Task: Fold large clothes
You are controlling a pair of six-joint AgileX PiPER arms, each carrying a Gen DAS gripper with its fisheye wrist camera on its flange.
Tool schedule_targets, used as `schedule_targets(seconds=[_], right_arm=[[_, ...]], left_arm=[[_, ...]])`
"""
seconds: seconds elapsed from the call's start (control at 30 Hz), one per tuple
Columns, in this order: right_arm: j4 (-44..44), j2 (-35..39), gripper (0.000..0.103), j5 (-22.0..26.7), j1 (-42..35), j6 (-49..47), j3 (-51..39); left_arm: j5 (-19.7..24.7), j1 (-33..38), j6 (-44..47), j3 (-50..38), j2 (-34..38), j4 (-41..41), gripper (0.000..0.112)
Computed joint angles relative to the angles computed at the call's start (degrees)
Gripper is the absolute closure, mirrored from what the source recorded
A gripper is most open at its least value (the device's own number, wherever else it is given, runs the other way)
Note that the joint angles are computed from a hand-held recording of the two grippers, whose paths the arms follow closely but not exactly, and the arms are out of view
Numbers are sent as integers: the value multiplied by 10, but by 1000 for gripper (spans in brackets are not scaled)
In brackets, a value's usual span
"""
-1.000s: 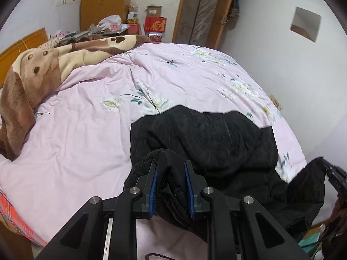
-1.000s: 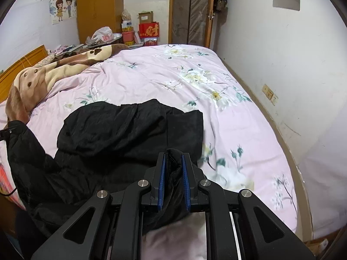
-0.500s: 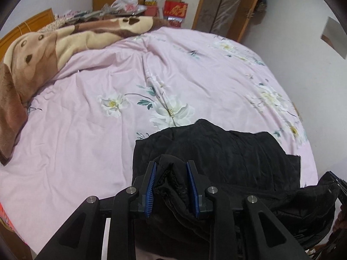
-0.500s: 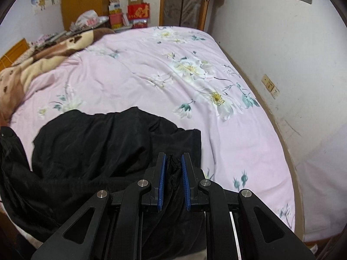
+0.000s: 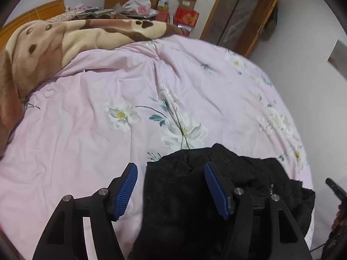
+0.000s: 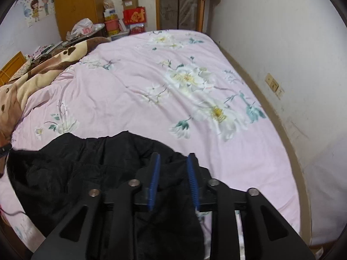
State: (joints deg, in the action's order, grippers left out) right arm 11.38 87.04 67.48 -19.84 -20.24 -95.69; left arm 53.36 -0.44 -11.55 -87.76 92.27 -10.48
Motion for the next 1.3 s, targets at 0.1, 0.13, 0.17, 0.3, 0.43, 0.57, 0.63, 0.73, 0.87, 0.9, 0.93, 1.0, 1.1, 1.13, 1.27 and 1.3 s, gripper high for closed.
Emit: schedule_targets(seconds=[0.1, 0.13, 0.17, 0.3, 0.43, 0.57, 0.63, 0.73, 0.87, 0.9, 0.93, 1.0, 1.1, 1.13, 1.27, 1.3], right_arm=[[65, -20, 45, -6, -51, -88, 38], [81, -25, 45, -7, -64, -114, 53], [99, -33, 44, -8, -80, -149, 75], [156, -48, 28, -9, -126, -252, 147], [216, -48, 27, 8, -157, -348, 199], [211, -27, 26, -3, -141, -362, 203], [215, -11, 26, -8, -136, -354, 196], [224, 18, 26, 3, -128, -334, 178], [217, 25, 62, 0, -119, -286, 173], [228, 19, 75, 1, -125, -294, 175], [238, 14, 81, 5, -131, -307, 177], [253, -8, 89, 5, -138, -338, 179], [286, -31, 90, 1, -150, -350, 165], [303, -36, 91, 0, -154, -348, 154], [325, -28, 91, -28, -128, -329, 115], [305, -14, 91, -38, -110, -301, 100]], left_arm=[[-26, 25, 60, 47, -35, -29, 36], [-36, 31, 84, 65, -47, -41, 33], [-37, 41, 132, 81, -53, -75, 32], [-31, 43, 239, 113, -48, -144, 30], [-19, 34, 328, 127, -24, -230, 30], [-57, -10, 302, 110, 0, -175, 30], [-50, -19, 287, 93, 18, -159, 30], [-54, -33, 254, 76, 38, -134, 32], [-67, -43, 198, 80, 31, -83, 70], [-67, -44, 189, 78, 30, -69, 84], [-71, -44, 187, 79, 26, -62, 100], [-77, -45, 176, 77, 10, -34, 111], [-84, -45, 141, 63, -6, 11, 112], [-87, -41, 131, 55, -9, 18, 112], [-48, -17, 148, -12, 28, -15, 112], [-40, -7, 168, -15, 37, -46, 110]])
